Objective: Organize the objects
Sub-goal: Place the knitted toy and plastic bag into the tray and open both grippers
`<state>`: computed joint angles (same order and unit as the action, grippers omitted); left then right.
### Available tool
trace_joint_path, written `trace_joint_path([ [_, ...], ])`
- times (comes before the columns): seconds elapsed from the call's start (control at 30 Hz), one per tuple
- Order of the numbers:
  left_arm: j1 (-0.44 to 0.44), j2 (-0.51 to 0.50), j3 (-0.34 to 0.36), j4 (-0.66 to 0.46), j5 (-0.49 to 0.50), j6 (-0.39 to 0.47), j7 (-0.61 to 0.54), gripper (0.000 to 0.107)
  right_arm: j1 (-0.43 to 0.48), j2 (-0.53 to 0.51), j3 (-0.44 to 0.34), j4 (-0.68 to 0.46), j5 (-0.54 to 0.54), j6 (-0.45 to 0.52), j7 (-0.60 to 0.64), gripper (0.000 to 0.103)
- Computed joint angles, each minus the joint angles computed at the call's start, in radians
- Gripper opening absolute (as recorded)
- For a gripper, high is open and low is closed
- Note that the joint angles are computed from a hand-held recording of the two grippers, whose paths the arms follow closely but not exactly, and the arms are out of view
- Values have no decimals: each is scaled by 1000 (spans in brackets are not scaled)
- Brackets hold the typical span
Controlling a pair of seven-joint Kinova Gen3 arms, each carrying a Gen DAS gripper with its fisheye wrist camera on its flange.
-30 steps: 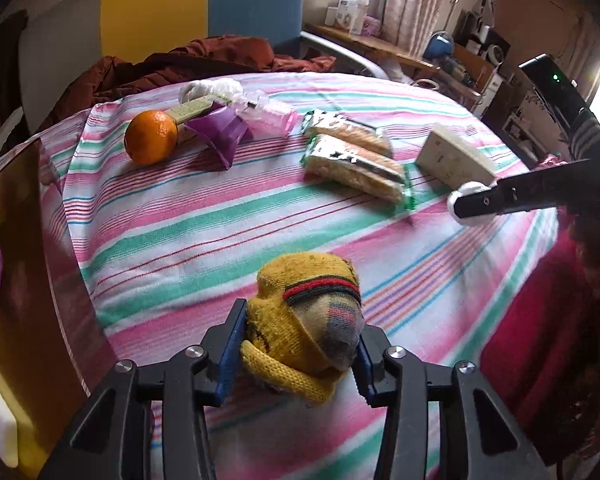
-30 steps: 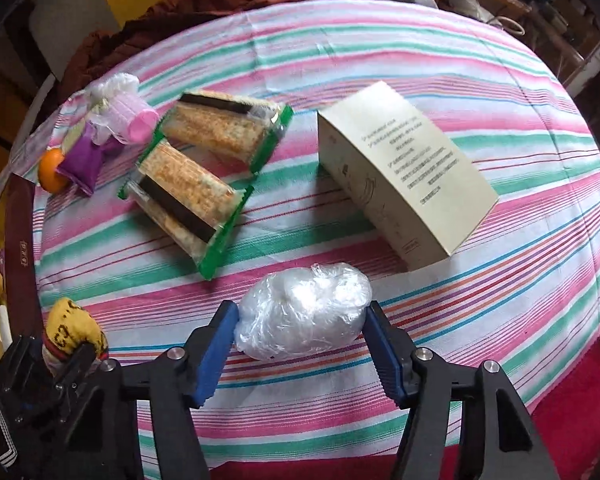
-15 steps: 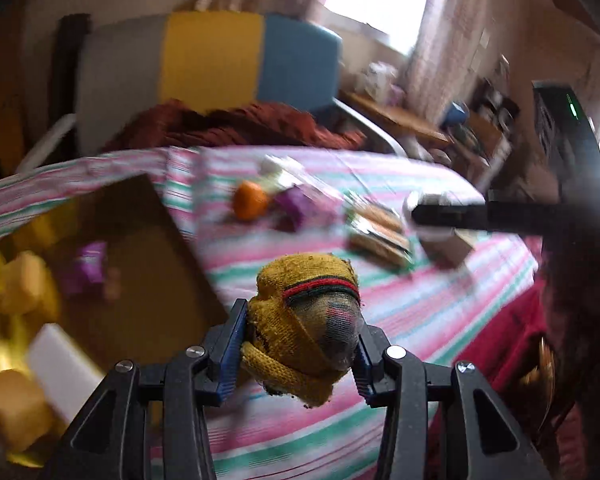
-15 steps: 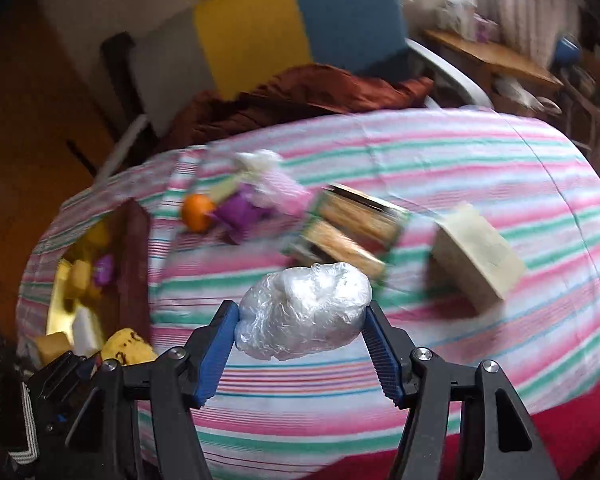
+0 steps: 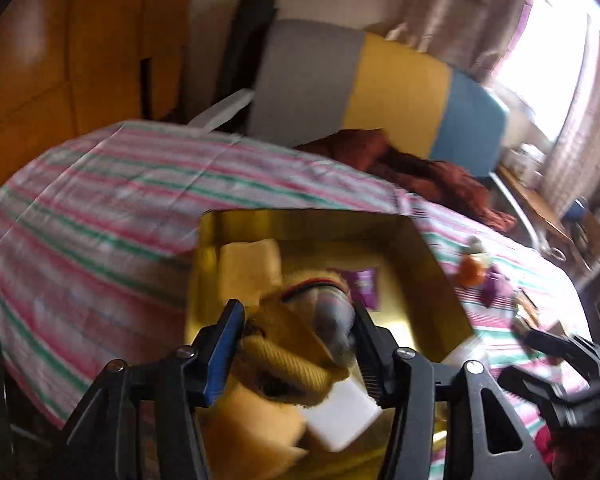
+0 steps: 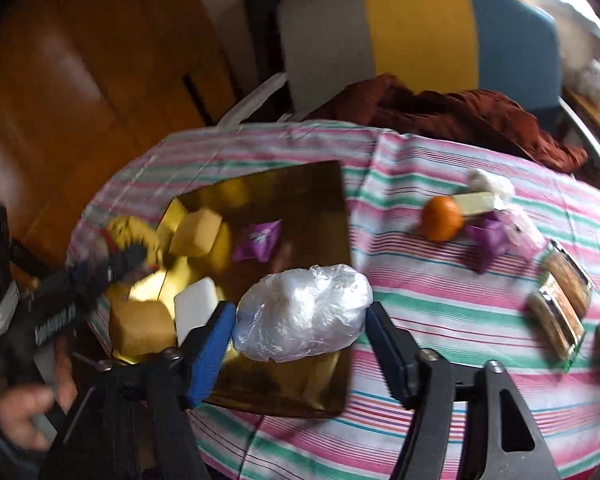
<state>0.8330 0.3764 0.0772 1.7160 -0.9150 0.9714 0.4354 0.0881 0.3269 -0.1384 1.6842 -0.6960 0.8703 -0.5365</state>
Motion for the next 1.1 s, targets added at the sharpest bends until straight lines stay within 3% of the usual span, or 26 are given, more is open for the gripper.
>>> trace_joint_path([
  [0.03, -8, -6, -3, 20, 4, -13, 7, 55, -26, -14, 14, 24, 4, -27, 7, 93],
  [0.17, -14, -4, -10, 71, -1, -55, 71, 55, -200, -45, 185, 95, -58, -59, 109, 96],
  [0.23, 6, 2, -12, 81, -18, -45, 112, 55, -231, -56, 223, 137, -119, -80, 191, 97],
  [0.3, 29, 8, -7, 73, -22, -4, 136, 55, -197, -82, 187, 196, -195, -151, 272, 99],
  [0.4, 67, 11, 3, 67, -48, 62, 177, 55, -71, -150, 50, 283, -316, -262, 394, 103],
  [0.47, 84, 20, 16, 39, -53, 116, 171, 55, 7, -165, -22, 308, -375, -271, 460, 103],
  [0.6, 108, 29, 34, 16, -70, 180, 159, 55, 30, -118, -32, 283, -333, -210, 416, 103],
  [0.8, 129, 44, 49, -15, -61, 219, 127, 55, 231, -124, -262, 350, -370, -309, 468, 103],
  [0.87, 131, 46, 51, -19, -56, 213, 121, 55, 259, -125, -288, 365, -385, -314, 494, 103],
  [0.93, 134, 51, 51, -28, -52, 211, 111, 55, 249, -112, -267, 354, -362, -287, 476, 103],
  [1.1, 149, 68, 44, -57, -50, 222, 76, 55, 239, -110, -254, 365, -371, -335, 443, 103],
])
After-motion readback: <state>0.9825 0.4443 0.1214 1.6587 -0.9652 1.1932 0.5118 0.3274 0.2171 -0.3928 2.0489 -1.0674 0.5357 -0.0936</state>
